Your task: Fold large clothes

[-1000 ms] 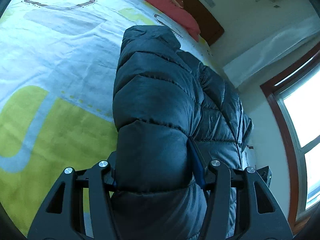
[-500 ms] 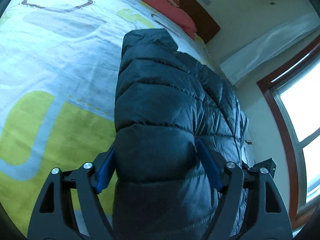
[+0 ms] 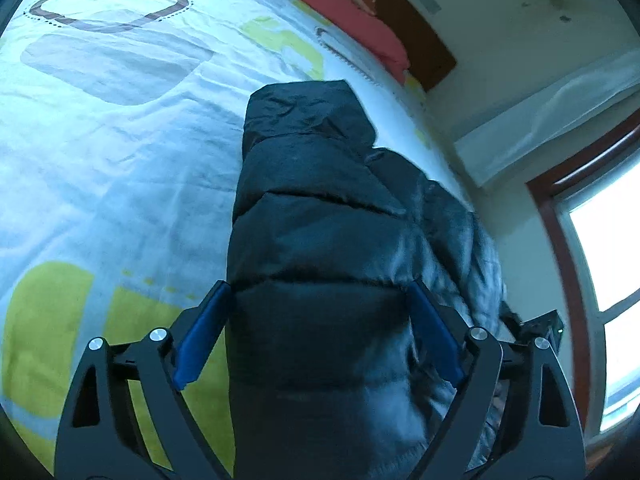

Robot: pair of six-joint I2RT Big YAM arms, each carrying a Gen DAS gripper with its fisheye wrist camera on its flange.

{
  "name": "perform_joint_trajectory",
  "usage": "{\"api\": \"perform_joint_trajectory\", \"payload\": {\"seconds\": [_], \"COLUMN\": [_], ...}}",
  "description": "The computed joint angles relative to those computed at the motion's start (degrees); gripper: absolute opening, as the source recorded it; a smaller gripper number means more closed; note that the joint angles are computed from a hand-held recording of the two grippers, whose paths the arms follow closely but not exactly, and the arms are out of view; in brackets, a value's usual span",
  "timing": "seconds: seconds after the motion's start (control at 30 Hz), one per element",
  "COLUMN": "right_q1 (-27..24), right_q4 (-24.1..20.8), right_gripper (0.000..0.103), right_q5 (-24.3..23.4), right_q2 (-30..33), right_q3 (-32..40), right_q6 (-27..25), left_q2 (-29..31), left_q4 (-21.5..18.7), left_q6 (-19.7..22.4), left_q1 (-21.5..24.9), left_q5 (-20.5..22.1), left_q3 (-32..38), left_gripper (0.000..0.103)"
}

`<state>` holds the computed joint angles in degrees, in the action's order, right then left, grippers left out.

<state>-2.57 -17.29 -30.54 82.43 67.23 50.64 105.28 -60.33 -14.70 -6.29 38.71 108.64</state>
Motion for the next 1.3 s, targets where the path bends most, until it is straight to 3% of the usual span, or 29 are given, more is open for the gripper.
{"api": "perform_joint_trajectory", "payload": {"seconds": [0.03,0.07,0.17,0.27,0.43,0.5,0.63,0.7,0.77,0.83,0.97,1.1,1.2,1.3], "right_q1": [0.00,-0.16,-0.02,0.27,-0.11,-0.12,-0.15,-0.16,-0.09,-0.08,-0.13,1.04,3.09,5.17], "right_q4": [-0.07,0.25,-0.71,-2.14,2.67,2.55,-0.12,-1.65,-2.88,-2.88,-0.79,0.91,2.27,3.96], "right_gripper": [0.074,0.057,0.044,0.039,0.037,0.037,0.044,0.052,0.067,0.072,0.073,0.073,0.078,0.079], "right_q5": [0.00,-1.63,-1.66,-1.41,-3.64,-3.84,-3.96,-3.38,-2.54,-2.21,-3.83,-5.07,-3.65,-2.05], "right_q2": [0.64,1.89,3.32,4.70,6.12,6.22,5.99,4.28,2.22,-0.16,-7.08,-15.04,-20.78,-23.79], "right_q3": [0.33,0.62,1.49,2.53,0.88,1.01,2.41,2.03,1.03,-0.91,-7.89,-15.20,-20.91,-24.79], "right_q6": [0.28,1.22,1.18,0.39,3.27,3.42,1.65,0.54,-0.56,-0.76,1.11,1.93,4.12,6.78], "left_q2": [0.25,1.04,2.42,2.73,3.30,3.97,5.48,4.70,2.68,-0.83,-7.42,-14.82,-18.22,-20.87], "left_q4": [-0.19,-0.59,-1.77,-1.50,-0.62,-1.61,-4.82,-4.13,-2.28,1.18,4.67,6.14,6.58,8.76], "left_q6": [-0.38,-1.18,-1.03,-0.33,-1.39,-1.14,-0.37,-0.78,-2.35,-4.92,-5.72,-2.10,-0.92,-2.37], "left_q1": [-0.30,-0.43,-1.12,-2.08,-3.03,-3.19,-2.88,-1.87,-0.78,0.70,2.84,4.27,4.54,4.74], "left_q5": [-0.54,-0.64,-2.71,-6.12,-8.56,-8.72,-6.82,-4.43,-3.46,-1.11,2.94,6.65,8.50,10.04], "left_q3": [0.20,0.85,2.58,2.78,2.62,3.86,7.33,6.31,3.32,-2.03,-11.57,-21.60,-26.62,-30.52], "left_gripper": [0.088,0.086,0.076,0.071,0.071,0.071,0.073,0.079,0.084,0.086,0.090,0.091,0.092,0.093]}}
